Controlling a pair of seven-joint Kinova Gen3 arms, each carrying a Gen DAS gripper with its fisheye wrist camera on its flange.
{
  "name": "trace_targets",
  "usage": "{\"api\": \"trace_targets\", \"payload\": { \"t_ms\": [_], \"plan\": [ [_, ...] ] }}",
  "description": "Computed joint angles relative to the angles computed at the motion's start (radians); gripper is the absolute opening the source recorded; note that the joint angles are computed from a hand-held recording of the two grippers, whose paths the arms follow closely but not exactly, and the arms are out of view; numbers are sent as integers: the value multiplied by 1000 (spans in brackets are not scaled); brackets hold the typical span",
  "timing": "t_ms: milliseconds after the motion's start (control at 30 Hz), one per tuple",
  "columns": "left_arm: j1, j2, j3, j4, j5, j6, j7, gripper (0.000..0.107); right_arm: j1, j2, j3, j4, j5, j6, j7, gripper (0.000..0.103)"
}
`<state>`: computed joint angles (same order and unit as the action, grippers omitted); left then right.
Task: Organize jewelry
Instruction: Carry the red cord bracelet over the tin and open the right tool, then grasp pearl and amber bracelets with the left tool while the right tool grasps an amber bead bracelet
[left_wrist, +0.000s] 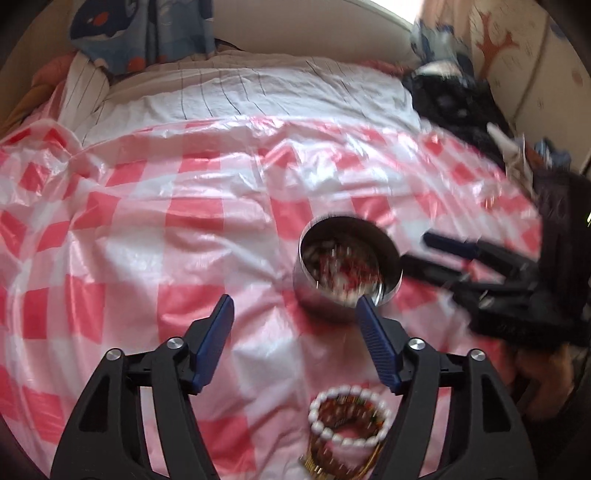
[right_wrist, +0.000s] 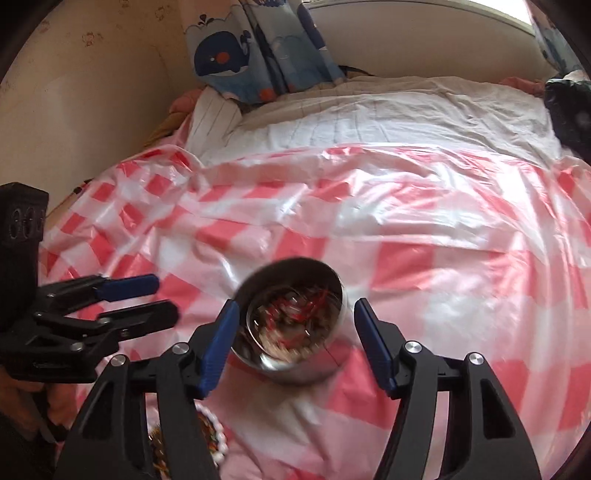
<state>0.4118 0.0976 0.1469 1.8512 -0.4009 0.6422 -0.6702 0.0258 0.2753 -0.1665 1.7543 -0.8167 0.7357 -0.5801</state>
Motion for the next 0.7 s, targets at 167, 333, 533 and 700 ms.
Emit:
{"api": "trace_targets", "payload": {
  "t_ms": [167, 333, 533, 700],
  "plan": [
    [43, 52, 36, -16, 39, 96, -95, 68, 80, -86, 42, 114, -68, 40, 125, 63],
    [115, 113, 17, -29, -8, 140, -68, 37, 115, -89, 104, 176, -80, 150, 162, 64],
    [128, 40, 0, 31, -15, 64, -21, 6, 93, -94, 113, 195, -88, 198, 213, 65],
    [72, -51, 14, 107, -15, -32, 50, 6, 78, -83, 105, 189, -80, 260, 252, 65]
  ]
}}
